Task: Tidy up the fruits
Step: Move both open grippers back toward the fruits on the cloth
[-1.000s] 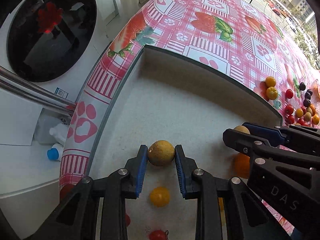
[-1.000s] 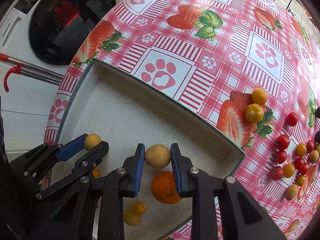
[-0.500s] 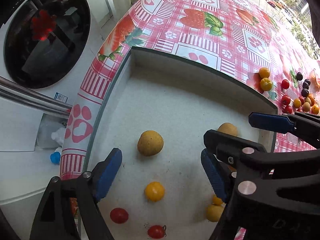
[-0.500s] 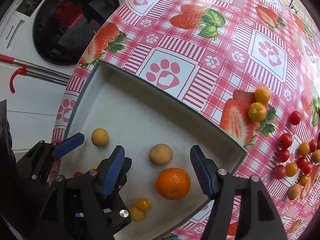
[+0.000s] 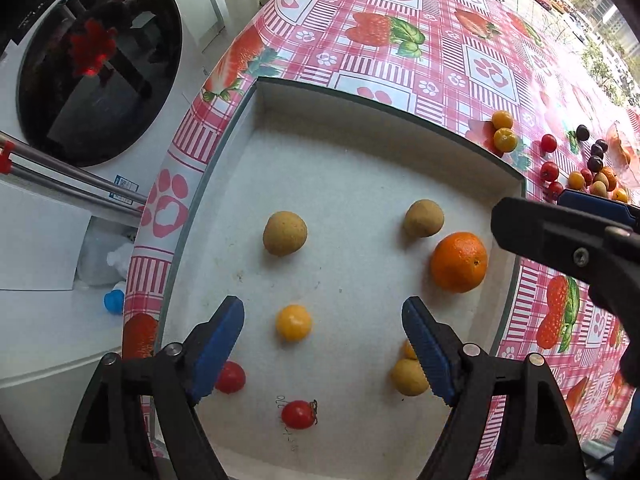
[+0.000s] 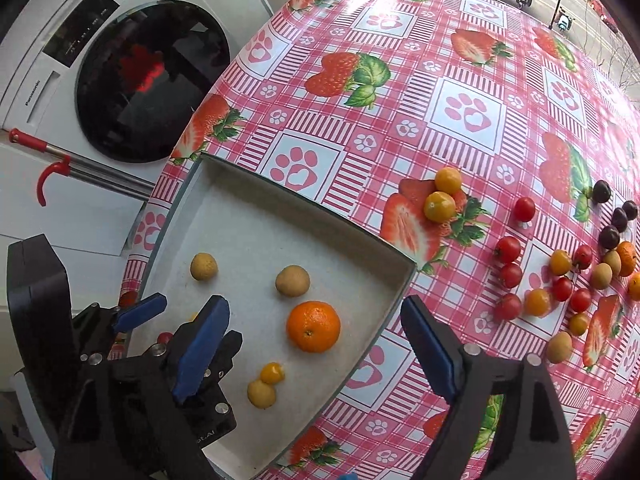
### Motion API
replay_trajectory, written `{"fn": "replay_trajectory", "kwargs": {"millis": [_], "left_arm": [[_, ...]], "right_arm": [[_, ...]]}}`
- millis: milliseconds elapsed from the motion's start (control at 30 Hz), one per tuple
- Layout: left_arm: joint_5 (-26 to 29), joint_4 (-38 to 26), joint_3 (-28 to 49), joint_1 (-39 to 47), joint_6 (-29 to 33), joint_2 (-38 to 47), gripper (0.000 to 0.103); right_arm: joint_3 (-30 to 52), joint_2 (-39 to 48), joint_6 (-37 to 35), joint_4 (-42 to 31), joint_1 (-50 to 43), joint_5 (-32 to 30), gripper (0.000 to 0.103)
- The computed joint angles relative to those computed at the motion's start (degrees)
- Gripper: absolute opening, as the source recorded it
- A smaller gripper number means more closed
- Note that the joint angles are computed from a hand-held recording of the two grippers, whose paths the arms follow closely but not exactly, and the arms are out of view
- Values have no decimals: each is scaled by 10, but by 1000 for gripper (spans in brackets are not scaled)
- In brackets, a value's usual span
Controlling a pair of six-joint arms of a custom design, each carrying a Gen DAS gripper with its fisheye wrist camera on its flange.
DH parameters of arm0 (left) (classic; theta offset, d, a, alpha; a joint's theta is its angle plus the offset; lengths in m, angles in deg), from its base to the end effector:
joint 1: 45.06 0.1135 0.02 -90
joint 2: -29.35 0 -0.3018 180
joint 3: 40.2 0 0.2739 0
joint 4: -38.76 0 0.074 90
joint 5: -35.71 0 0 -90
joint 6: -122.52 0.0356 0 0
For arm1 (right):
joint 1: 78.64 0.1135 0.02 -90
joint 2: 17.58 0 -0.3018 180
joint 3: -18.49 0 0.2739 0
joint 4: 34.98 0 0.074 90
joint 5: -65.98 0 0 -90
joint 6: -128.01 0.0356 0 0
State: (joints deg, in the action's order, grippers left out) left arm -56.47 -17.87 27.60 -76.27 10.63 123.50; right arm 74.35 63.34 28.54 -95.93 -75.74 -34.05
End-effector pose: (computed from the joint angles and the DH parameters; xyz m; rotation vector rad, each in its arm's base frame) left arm 0.2579 -0.1546 0.1842 0.2414 3.0052 -0.0313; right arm 0.2275 0.0177 0.1867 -0.3380 3.0324 0.2612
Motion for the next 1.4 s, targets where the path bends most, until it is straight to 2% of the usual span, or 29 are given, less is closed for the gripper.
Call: {"fn": "replay_trajectory", "kwargs": {"millis": [233,400,667,900,1167,1400], "left_arm": [[-1,-34,-8,-43,-28,-18,82],[-6,-54,9,-84,-42,-22,82],[-5,-79,75,-163,-57,8,82],[-1,-94,138,-216,-60,43,82],[21,-63,186,-226,-45,97,82],[8,-45,257,-233,-44,177,82]], "right_arm": [[-17,-60,-52,-45,-113,-9,90],[-34,-73,-111,-66,-219,9,90],[-55,-55,-224,-68,-420,49,90],[-41,-20,-298,-54,-544,70,90],[9,34,-349,-36,-641,86,90],[55,68,-355,-31,-629,62,90]]}}
